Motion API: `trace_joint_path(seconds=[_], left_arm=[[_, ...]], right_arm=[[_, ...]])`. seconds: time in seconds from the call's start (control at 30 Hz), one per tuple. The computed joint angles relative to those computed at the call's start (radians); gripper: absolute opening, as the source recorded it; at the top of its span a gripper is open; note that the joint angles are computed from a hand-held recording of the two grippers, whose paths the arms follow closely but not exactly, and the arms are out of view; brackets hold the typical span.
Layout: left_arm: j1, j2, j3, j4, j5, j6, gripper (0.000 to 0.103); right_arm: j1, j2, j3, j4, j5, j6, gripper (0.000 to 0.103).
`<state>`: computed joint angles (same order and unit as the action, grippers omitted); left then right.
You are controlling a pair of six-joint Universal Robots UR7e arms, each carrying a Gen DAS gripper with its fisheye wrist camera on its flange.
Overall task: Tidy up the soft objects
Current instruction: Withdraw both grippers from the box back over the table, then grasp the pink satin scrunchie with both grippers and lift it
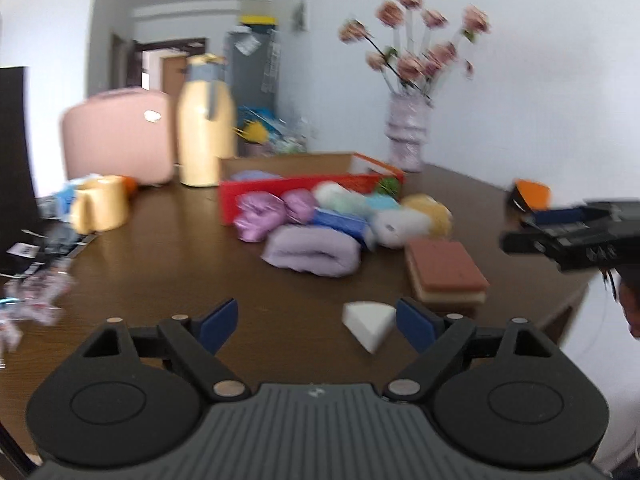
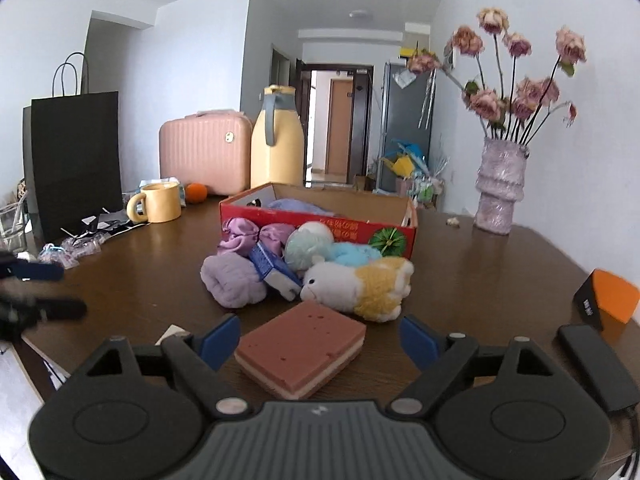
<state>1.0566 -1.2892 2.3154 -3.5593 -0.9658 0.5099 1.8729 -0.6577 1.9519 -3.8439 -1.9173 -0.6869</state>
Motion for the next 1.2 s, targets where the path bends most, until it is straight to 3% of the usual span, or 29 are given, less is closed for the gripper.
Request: trace_joint_path(seconds=[0.13, 0.3, 0.47, 0.53, 0.67, 0.73, 0.8, 0.93, 1.0, 1.1, 1.2], left_arm=[[0.023, 0.044, -0.027, 0.069, -0.028, 0.021, 0.065], [0.048, 0.125, -0.102, 0.111, -0.003, 0.022, 0.046], [0.083, 0.176, -0.197, 0.184, -0.033, 0.001, 0.048], [0.097, 0.195, -0.236, 0.201, -0.055, -0.014, 0.055], [0.115, 0.237, -0.297, 0.158, -0.090, 0.007, 0.058], [0.143, 0.222, -0.333, 0.219, -0.166, -0.020, 0.059], [0.163, 0.222, -0.376, 0.247, -0.190, -0.052, 0.059], [0.187, 0.287, -0.526, 0.237, -0.105, -0.026, 0.059], [0.211, 0.322, -0.632, 0.302, -0.106, -0.035, 0.059], [0.243, 0.373, -0.776, 0.423, -0.131, -0.089, 0.059], [0.277, 0.428, -0.906, 0.550, -0.171, -0.152, 0.064]], right_arm=[[-0.008, 0.018, -0.036, 0.041, 0.007, 0.007, 0.087], [-0.016, 0.041, -0.094, 0.122, 0.024, 0.026, 0.086], [-0.020, 0.077, -0.178, 0.205, 0.039, 0.026, 0.086], [-0.020, 0.100, -0.230, 0.239, 0.043, 0.022, 0.086], [-0.020, 0.151, -0.345, 0.311, 0.067, 0.020, 0.085], [-0.019, 0.179, -0.410, 0.357, 0.080, 0.018, 0.085], [-0.019, 0.208, -0.476, 0.397, 0.102, 0.008, 0.084], [-0.023, 0.283, -0.651, 0.541, 0.132, 0.029, 0.073], [-0.025, 0.321, -0.742, 0.625, 0.141, 0.054, 0.065], [-0.028, 0.392, -0.891, 0.750, 0.150, 0.086, 0.063], [-0.025, 0.467, -1.038, 0.860, 0.108, 0.112, 0.055]])
